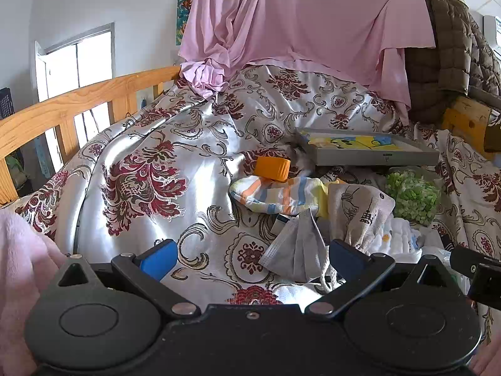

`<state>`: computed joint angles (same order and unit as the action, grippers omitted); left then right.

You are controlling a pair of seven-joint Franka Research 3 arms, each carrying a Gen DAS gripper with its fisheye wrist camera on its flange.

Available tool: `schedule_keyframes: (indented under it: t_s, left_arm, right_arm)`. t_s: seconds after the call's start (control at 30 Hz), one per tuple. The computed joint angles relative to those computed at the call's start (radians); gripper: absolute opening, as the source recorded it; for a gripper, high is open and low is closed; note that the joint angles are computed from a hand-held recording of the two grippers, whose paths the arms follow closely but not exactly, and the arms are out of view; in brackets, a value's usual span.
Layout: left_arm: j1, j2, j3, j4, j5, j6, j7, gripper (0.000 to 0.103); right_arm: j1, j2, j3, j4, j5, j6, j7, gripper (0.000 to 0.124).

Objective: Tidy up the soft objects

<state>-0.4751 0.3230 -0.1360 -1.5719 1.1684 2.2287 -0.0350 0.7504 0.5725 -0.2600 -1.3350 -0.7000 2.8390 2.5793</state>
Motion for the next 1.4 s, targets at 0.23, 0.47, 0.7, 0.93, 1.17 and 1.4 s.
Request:
schedule_keyframes:
  t_s: [0.23,0.47,0.7,0.93,1.17,1.4]
  left_arm:
    - [0.000,0.000,0.000,0.000,0.000,0.001,-0.001,0.102]
    - [0.000,0.000,0.000,0.000,0.001,0.001,-0.002,0.102]
    - [0.000,0.000,0.000,0.000,0.000,0.000,-0.002,0.102]
    - [0.000,-0.001,0.000,-0.001,0.001,0.001,-0.002,0.102]
    - [0.000,-0.001,0.000,-0.001,0.001,0.001,-0.003,0.102]
    - [0.000,-0.001,0.000,-0.002,0.002,0.001,-0.004,0.102]
  right_arm:
    - [0.000,0.001,0.001,0.002,0.004,-0.002,-0.004,0.103]
    - [-0.001,0.002,0.000,0.003,0.006,-0.002,-0.007,0.103]
    - [-0.001,0.002,0.000,0.002,0.008,-0.002,-0.008,0.103]
    - [-0.002,0.002,0.002,0.002,0.012,-0.003,-0.014,0.103]
    - [-0.001,0.004,0.002,0.004,0.015,-0.003,-0.015,0.103]
    - [-0.001,0.005,0.001,0.004,0.016,-0.003,-0.016,0.103]
